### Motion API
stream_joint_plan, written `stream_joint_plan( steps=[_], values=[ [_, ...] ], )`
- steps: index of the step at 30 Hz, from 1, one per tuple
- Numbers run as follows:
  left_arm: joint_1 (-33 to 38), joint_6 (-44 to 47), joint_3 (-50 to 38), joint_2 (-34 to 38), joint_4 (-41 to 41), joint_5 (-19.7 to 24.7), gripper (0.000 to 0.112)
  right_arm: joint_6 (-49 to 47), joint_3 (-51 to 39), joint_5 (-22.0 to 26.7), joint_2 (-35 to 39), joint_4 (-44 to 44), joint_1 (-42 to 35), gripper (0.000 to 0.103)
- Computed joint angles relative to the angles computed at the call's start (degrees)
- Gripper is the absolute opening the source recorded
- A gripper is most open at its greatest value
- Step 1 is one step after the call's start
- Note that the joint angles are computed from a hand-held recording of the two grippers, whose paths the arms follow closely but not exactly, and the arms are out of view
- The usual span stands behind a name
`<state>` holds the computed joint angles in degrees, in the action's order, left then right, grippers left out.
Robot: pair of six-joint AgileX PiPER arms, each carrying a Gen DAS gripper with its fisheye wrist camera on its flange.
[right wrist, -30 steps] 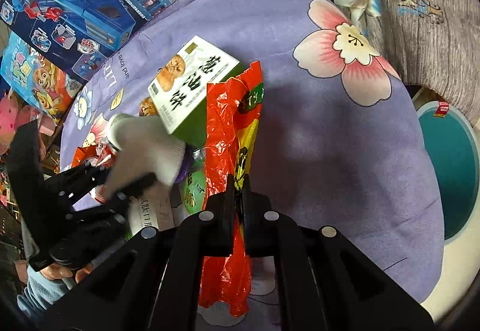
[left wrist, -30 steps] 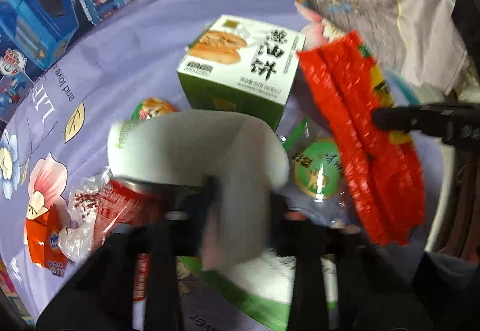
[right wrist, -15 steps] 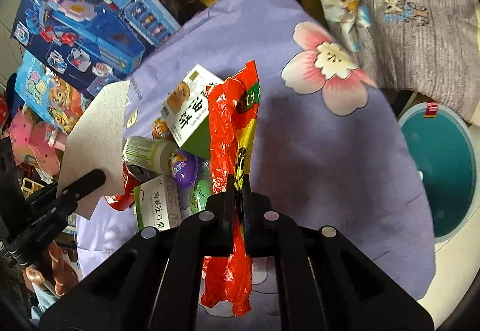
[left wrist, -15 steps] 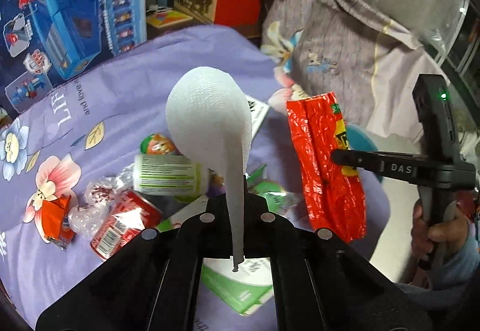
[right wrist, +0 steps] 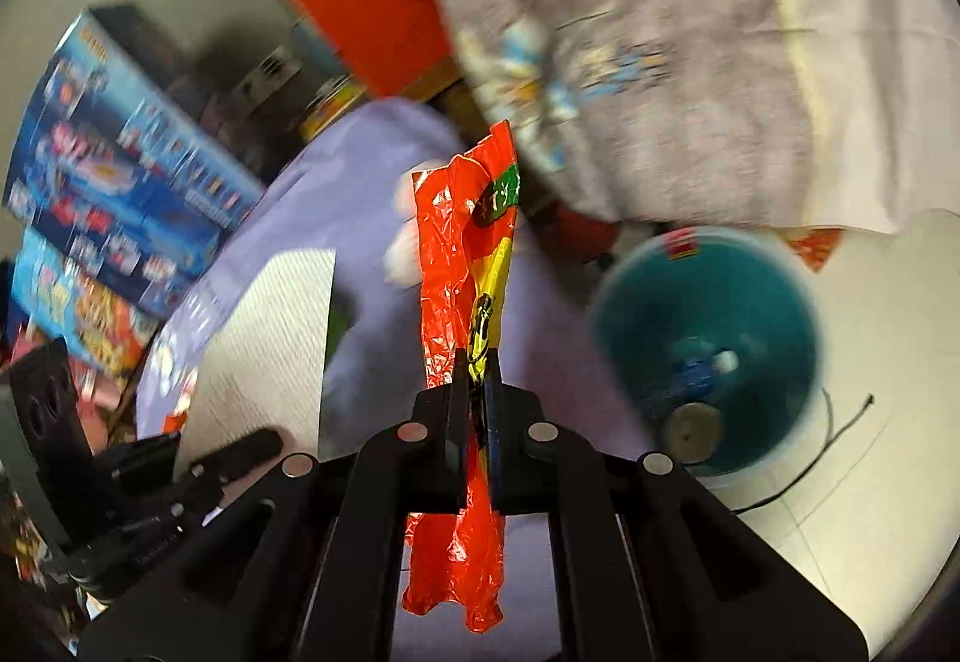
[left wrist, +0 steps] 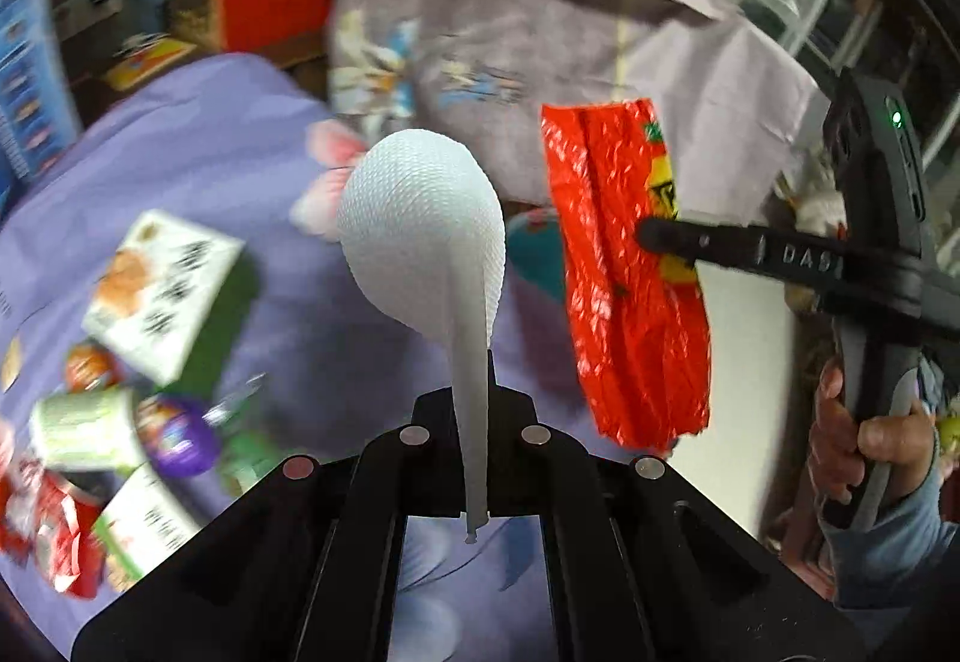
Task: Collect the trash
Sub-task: 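Carry tissue and wrapper over the teal bin and open both grippers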
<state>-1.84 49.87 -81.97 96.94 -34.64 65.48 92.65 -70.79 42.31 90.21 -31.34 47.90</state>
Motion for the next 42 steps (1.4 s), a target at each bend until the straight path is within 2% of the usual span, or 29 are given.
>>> stream_joint_plan(
  steps=[4, 8, 12, 20, 21, 22, 23, 24, 25, 29, 31, 33, 37, 41, 42],
  values=[
    [-7.77, -4.32, -1.39, 2.6, 2.16, -2.31, 0.003, 4.15, 10.01, -0.48, -8.21, -2.32, -3.07, 0.004],
    [-14.27, -8.58, -4.26, 6.31, 4.33, -3.5, 0.003, 2.99, 16.52, -2.2, -13.02, -0.83, -7.49, 0.004],
    [-19.25, -12.18, -8.44, 10.82, 5.91, -3.41, 0.003, 0.14, 20.05, -3.84, -14.81, 1.64, -11.5, 0.004],
    [-24.16, -16.85, -16.07, 19.28, 7.61, -1.84, 0.005, -9.51, 24.14, -7.63, -15.17, 9.77, -19.1, 0.005],
    [-24.54, -17.49, -16.75, 20.08, 7.94, -1.73, 0.011, -10.43, 24.35, -7.94, -14.97, 10.49, -19.68, 0.005],
    [-24.96, -18.15, -17.13, 20.63, 8.34, -1.95, 0.025, -11.13, 24.53, -8.24, -14.78, 11.08, -20.13, 0.005],
    [-25.27, -18.74, -17.36, 21.08, 8.93, -2.51, 0.034, -11.83, 24.62, -8.47, -14.62, 11.64, -20.62, 0.005],
    [-25.47, -18.98, -16.75, 20.88, 9.4, -3.75, 0.051, -12.26, 24.75, -8.73, -14.47, 12.03, -20.94, 0.005],
    [-25.64, -19.16, -15.69, 20.37, 9.94, -5.58, 0.062, -12.71, 24.92, -9.11, -14.27, 12.43, -21.3, 0.005],
    [-24.91, -19.1, -15.37, 20.15, 9.98, -6.17, 0.072, -14.38, 24.79, -10.23, -13.04, 14.03, -22.29, 0.005],
    [-24.44, -19.18, -14.73, 19.44, 10.18, -6.66, 0.083, -15.38, 24.24, -10.68, -12.09, 14.77, -22.63, 0.005],
    [-23.8, -19.02, -13.74, 18.51, 10.0, -7.5, 0.088, -15.98, 23.54, -10.76, -11.18, 15.07, -22.57, 0.005],
    [-22.32, -18.19, -13.52, 17.9, 8.87, -6.57, 0.094, -17.68, 22.21, -10.7, -9.3, 16.21, -22.81, 0.005],
    [-21.04, -17.84, -12.99, 17.25, 8.16, -6.07, 0.095, -19.03, 21.54, -11.53, -7.42, 17.66, -23.31, 0.009],
    [-20.7, -17.74, -12.97, 17.17, 7.89, -5.78, 0.095, -19.53, 21.41, -11.82, -6.86, 18.29, -23.49, 0.015]
  ],
)
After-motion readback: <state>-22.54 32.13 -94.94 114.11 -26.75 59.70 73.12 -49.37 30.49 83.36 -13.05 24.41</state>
